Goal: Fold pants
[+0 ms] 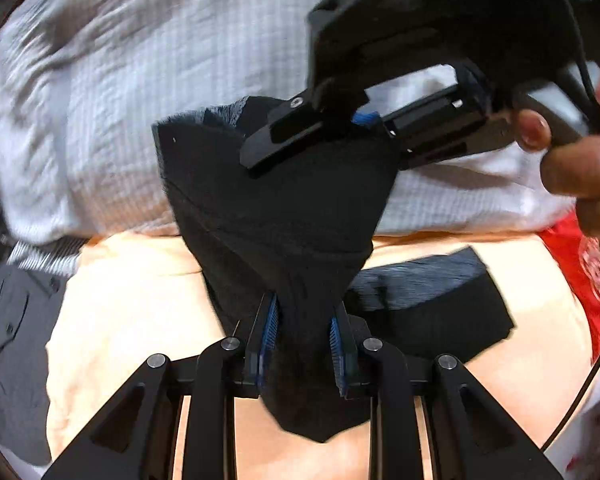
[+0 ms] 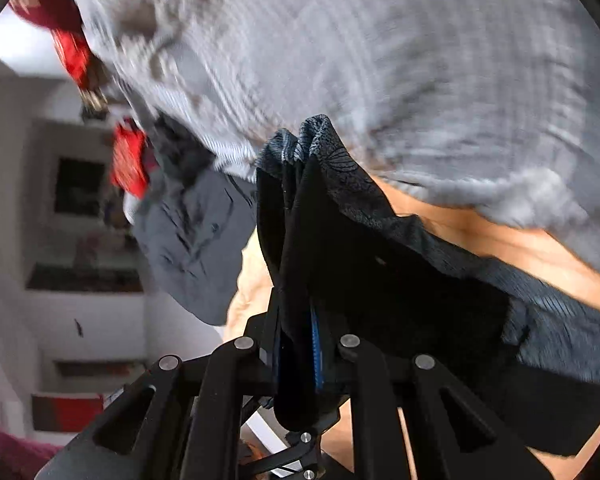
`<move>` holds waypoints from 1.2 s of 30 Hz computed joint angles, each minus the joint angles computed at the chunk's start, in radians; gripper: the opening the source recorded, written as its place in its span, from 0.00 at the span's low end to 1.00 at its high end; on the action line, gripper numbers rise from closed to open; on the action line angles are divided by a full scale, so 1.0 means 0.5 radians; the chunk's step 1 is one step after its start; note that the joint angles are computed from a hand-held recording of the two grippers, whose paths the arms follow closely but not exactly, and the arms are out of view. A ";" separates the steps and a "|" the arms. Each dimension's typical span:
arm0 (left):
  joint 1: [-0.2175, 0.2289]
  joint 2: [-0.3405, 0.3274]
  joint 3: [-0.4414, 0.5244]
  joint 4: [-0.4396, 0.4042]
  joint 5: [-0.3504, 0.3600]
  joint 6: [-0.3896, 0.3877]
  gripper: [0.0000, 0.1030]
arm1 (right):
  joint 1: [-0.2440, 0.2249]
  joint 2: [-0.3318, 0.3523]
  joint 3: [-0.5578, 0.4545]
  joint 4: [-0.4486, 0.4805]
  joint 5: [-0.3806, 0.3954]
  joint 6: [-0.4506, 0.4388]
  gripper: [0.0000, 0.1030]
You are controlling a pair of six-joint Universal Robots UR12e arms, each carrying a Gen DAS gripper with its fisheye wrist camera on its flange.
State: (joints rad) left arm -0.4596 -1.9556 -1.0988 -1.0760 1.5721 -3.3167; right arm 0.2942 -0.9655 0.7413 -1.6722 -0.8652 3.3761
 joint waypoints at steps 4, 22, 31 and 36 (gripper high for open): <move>-0.094 -0.103 0.180 -0.092 -0.069 0.145 0.25 | -0.131 -0.322 0.549 -0.440 0.094 0.202 0.12; -0.412 -0.539 0.700 -0.731 -0.108 0.482 0.25 | -0.634 -0.962 1.912 -1.402 0.177 0.875 0.12; -0.435 -0.504 0.714 -0.779 -0.110 0.502 0.63 | -0.630 -0.973 1.941 -1.227 -0.006 0.821 0.27; -0.384 -0.478 0.729 -0.768 0.000 0.329 0.63 | -0.582 -1.027 1.801 -0.869 -0.461 0.617 0.52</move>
State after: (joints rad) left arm -0.6518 -2.1947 -0.7345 -1.4598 1.5723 -3.1524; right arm 0.0033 -1.4791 1.6419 -2.1068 -1.0956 3.6847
